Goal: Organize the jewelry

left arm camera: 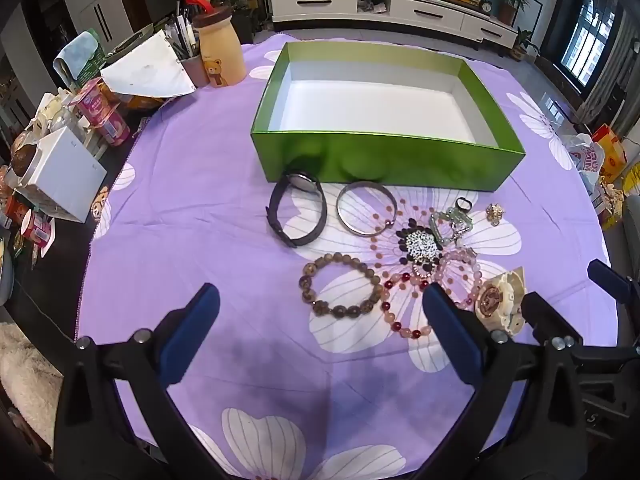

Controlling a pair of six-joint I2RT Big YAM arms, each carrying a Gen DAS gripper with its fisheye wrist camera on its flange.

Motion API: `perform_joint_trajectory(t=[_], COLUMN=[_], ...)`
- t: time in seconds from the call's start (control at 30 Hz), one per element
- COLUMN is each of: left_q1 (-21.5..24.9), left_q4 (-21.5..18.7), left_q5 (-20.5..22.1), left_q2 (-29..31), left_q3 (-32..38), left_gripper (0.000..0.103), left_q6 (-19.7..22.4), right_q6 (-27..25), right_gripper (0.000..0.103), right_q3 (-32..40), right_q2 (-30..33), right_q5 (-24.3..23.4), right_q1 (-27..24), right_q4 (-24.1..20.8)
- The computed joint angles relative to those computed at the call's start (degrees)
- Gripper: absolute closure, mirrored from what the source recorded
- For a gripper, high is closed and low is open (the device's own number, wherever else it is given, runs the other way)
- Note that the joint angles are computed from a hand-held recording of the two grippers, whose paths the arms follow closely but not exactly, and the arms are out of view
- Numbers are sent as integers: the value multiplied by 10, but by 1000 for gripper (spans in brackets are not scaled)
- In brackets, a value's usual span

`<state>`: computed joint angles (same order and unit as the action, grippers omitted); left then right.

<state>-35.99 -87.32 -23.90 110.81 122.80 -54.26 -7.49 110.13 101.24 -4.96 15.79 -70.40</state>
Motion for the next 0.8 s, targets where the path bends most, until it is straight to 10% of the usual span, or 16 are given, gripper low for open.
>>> perform_joint_trajectory(t=[0.8], left_q1=[-1], left_q4=[-3], left_q5=[-14], left_q2=[-8], left_q3=[-11], left_gripper=[2], left_q6=[4], right_q6=[8], right_gripper=[1], right_q3=[2], right_q2=[-2], right_q5=[0], right_q1=[-4], right_q4=[2])
